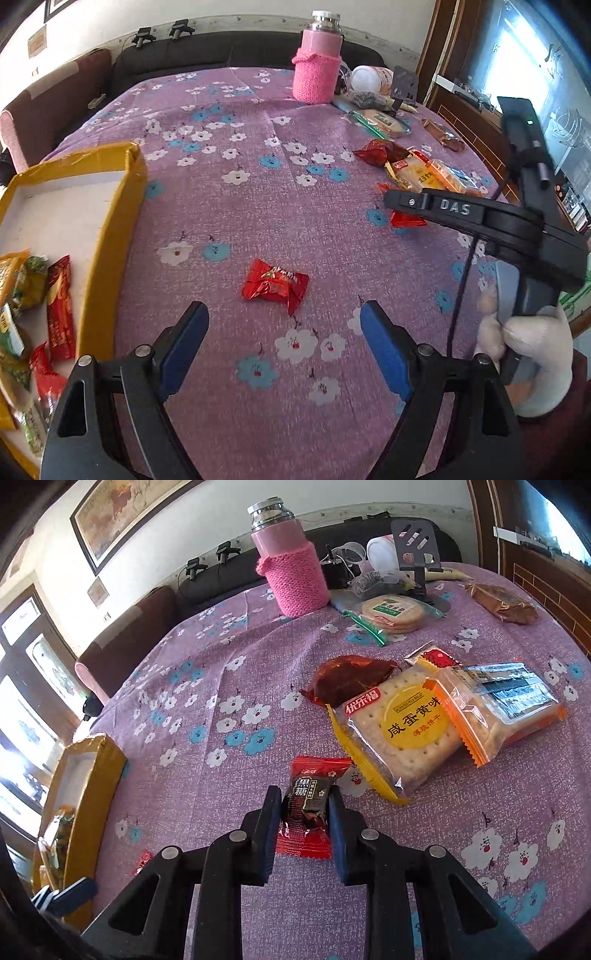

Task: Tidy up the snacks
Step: 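Grasp red candy with left tool while right tool grasps dark red candy, then carry both candies over the tray and open both tools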

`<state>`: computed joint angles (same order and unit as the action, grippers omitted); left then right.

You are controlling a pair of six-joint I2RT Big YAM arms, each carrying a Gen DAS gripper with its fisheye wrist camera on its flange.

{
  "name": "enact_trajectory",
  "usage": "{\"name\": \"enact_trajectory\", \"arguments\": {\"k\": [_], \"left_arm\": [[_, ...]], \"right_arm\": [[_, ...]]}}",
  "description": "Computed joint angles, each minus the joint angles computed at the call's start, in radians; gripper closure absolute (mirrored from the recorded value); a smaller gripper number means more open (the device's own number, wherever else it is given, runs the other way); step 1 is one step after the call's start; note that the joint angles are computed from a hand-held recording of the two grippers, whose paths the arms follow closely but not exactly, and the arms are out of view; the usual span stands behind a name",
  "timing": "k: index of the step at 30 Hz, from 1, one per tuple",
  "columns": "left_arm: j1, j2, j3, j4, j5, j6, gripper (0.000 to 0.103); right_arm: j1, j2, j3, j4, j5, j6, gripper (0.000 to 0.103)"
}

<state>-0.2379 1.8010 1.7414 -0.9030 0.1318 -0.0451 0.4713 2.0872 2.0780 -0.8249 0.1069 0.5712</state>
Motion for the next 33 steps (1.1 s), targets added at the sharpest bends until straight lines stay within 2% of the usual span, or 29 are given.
{"name": "enact_trajectory", "arguments": {"k": [1, 3, 4, 6, 8, 9, 15, 19, 27, 30, 33], "left_arm": [[0.001, 0.018, 0.016, -0.003, 0.015, 0.002, 0.022], [-0.002, 0.057, 0.058, -0.025, 0.009, 0.000, 0.040], [-0.006, 0.061, 0.060, -0.009, -0.011, 0.008, 0.042], [-0.015, 0.069, 0.067, -0.002, -0.051, 0.036, 0.063], [-0.024, 0.068, 0.064, 0.003, -0.087, 0.056, 0.075], [-0.023, 0.066, 0.063, 0.003, -0.081, 0.059, 0.080], [-0.012, 0.008, 0.009, 0.053, -0.058, 0.038, 0.080], [0.019, -0.082, -0.061, 0.098, -0.021, 0.008, 0.080], [0.172, -0.295, -0.255, 0.196, 0.025, -0.109, 0.080], [0.232, -0.330, -0.303, 0.213, 0.015, -0.136, 0.080], [0.280, -0.343, -0.338, 0.221, 0.013, -0.157, 0.080]], "right_arm": [[-0.002, -0.005, -0.007, 0.012, -0.020, 0.004, 0.077], [-0.004, -0.013, -0.016, 0.026, -0.041, 0.008, 0.077], [-0.004, -0.016, -0.019, 0.033, -0.049, 0.007, 0.077], [-0.004, -0.019, -0.021, 0.040, -0.058, 0.006, 0.077], [-0.005, -0.021, -0.023, 0.046, -0.069, 0.009, 0.077], [-0.004, -0.023, -0.025, 0.049, -0.072, 0.009, 0.077], [0.002, -0.044, -0.054, 0.088, -0.066, 0.001, 0.077], [0.011, -0.066, -0.084, 0.135, -0.073, -0.012, 0.078], [0.059, -0.100, -0.121, 0.222, -0.108, -0.070, 0.078], [0.096, -0.087, -0.088, 0.203, -0.087, -0.105, 0.078], [0.139, -0.063, -0.040, 0.167, -0.118, -0.118, 0.078]]}}
